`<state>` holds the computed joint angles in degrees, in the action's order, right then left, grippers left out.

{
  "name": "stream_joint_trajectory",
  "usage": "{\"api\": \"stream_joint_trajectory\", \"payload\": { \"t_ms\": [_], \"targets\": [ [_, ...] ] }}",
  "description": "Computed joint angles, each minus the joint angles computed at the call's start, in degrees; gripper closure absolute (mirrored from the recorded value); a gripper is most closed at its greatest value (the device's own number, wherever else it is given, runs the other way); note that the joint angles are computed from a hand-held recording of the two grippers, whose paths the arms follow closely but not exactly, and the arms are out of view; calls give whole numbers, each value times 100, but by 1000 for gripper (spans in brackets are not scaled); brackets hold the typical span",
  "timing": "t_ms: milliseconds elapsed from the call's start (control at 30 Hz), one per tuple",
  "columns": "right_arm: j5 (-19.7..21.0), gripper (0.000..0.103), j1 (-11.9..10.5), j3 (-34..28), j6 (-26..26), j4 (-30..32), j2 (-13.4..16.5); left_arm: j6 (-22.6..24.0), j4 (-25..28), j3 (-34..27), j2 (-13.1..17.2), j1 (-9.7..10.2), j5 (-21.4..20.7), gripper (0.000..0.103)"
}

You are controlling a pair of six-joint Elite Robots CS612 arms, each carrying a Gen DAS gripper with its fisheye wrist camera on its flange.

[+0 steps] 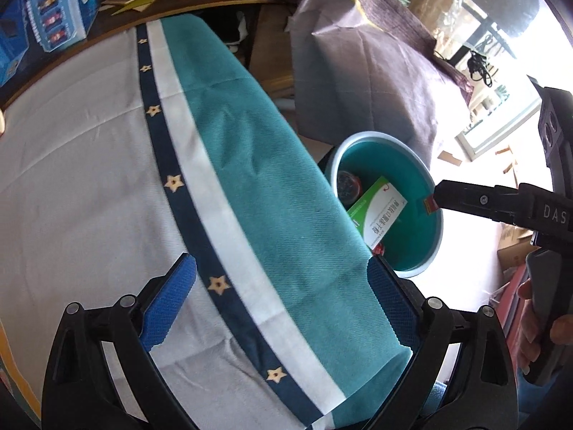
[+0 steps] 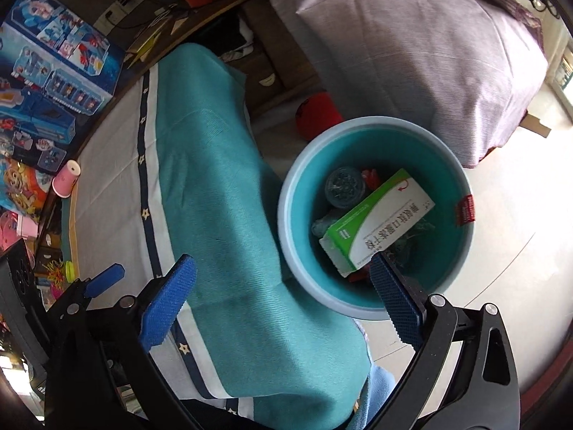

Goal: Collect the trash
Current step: 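Move both tools back over the table toward the lid and cup, then grasp the yellow-green lid with the left tool while the right tool grasps the pink paper cup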

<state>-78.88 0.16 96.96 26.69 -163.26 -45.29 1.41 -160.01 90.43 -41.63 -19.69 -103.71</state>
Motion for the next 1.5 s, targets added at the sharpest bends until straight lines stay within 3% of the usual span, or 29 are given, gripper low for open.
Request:
{"api": "stream_joint_trajectory", "payload": {
  "t_ms": [100, 200, 633, 833, 1067, 1400, 1433, 1467, 1500],
  "targets": [
    [275, 10, 113, -166, -146, -159, 103, -150, -123, 78, -27, 187, 6, 7],
    [218, 10, 309, -428, -559, -143, 205, -319, -305, 175, -60, 391, 37, 7],
    [-266, 10, 1189, -2613, -2070, 2158, 1082, -1133, -828, 376, -93, 1439, 645, 7],
    [-826, 10, 1596, -3808, -3160, 3068, 1609, -1402, -946, 331, -24, 1868, 1014, 7],
    [-1059, 10, 1852, -5101, -4125, 3612, 2232, -1477, -918, 104, 172, 2079, 1297, 7],
    [-1218, 10, 2007, -7207, -5174, 4455, 3314, -1289, -987, -227, 444, 2031, 1636, 16],
    [-1223, 10, 2011, -7401, -5222, 4536, 3415, -1230, -1032, -230, 459, 2004, 1750, 27],
    [-1231, 10, 2013, -7671, -5275, 4657, 3552, -1129, -1100, -233, 475, 1948, 2007, 46],
    [-1248, 10, 2015, -7973, -5316, 4797, 3705, -1072, -1146, -248, 491, 1926, 2103, 48]
  ]
}}
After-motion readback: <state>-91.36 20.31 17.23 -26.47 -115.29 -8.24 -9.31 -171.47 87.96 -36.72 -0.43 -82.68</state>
